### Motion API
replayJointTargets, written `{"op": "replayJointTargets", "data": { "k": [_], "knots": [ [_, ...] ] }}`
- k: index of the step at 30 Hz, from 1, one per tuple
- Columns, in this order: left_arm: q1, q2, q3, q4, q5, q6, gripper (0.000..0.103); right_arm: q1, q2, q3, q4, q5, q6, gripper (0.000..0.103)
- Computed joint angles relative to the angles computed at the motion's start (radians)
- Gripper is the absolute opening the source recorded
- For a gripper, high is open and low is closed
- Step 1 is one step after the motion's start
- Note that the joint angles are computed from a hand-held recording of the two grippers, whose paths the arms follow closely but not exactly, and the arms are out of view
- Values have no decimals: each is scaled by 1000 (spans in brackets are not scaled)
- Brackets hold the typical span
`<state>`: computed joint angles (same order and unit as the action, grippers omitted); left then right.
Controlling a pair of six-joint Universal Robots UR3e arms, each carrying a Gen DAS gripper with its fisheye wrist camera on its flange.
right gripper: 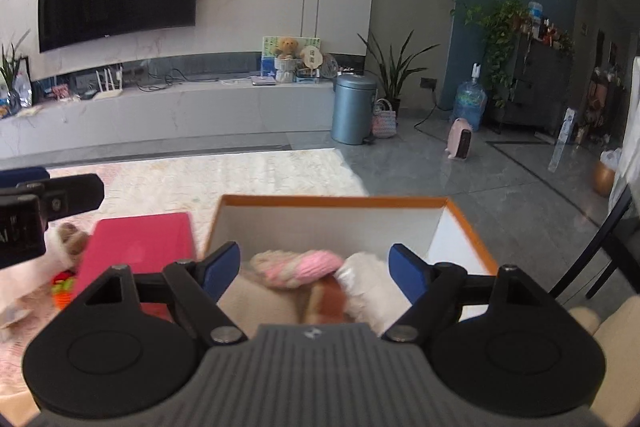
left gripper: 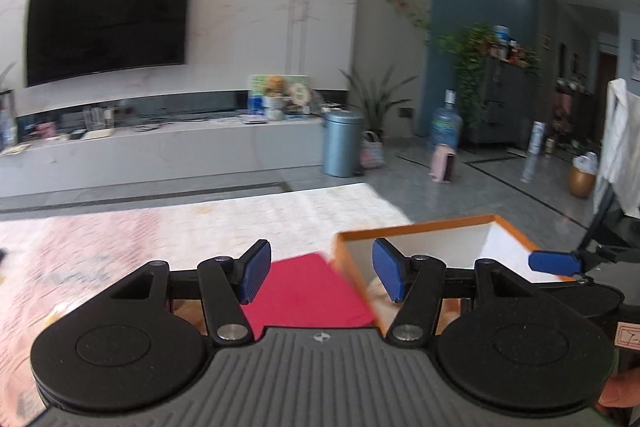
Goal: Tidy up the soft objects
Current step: 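Open both tools to drop the items into the box and withdraw, then grasp the yellow cloth with the left tool while the right tool grasps the mesh bag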
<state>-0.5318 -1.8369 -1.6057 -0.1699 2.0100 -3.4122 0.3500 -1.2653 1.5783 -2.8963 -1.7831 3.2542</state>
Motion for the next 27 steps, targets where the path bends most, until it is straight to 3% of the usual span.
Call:
{"op": "replayJointTargets", "data": {
  "k": [8,15,22,27],
  "knots": [
    [37,227,-265,-16,54,-83,69,171,27,32,-49,-49,105,81],
    [117,431,-483,-88,44,-127,69,279,104,-41,-27,-36,131,81],
    [243,631,-674,-167,-15,-139,69,351,205,-160,26,-11,103,80],
    [346,746,-769,-190,-105,-118,68,376,278,-252,80,5,81,80]
  ]
}}
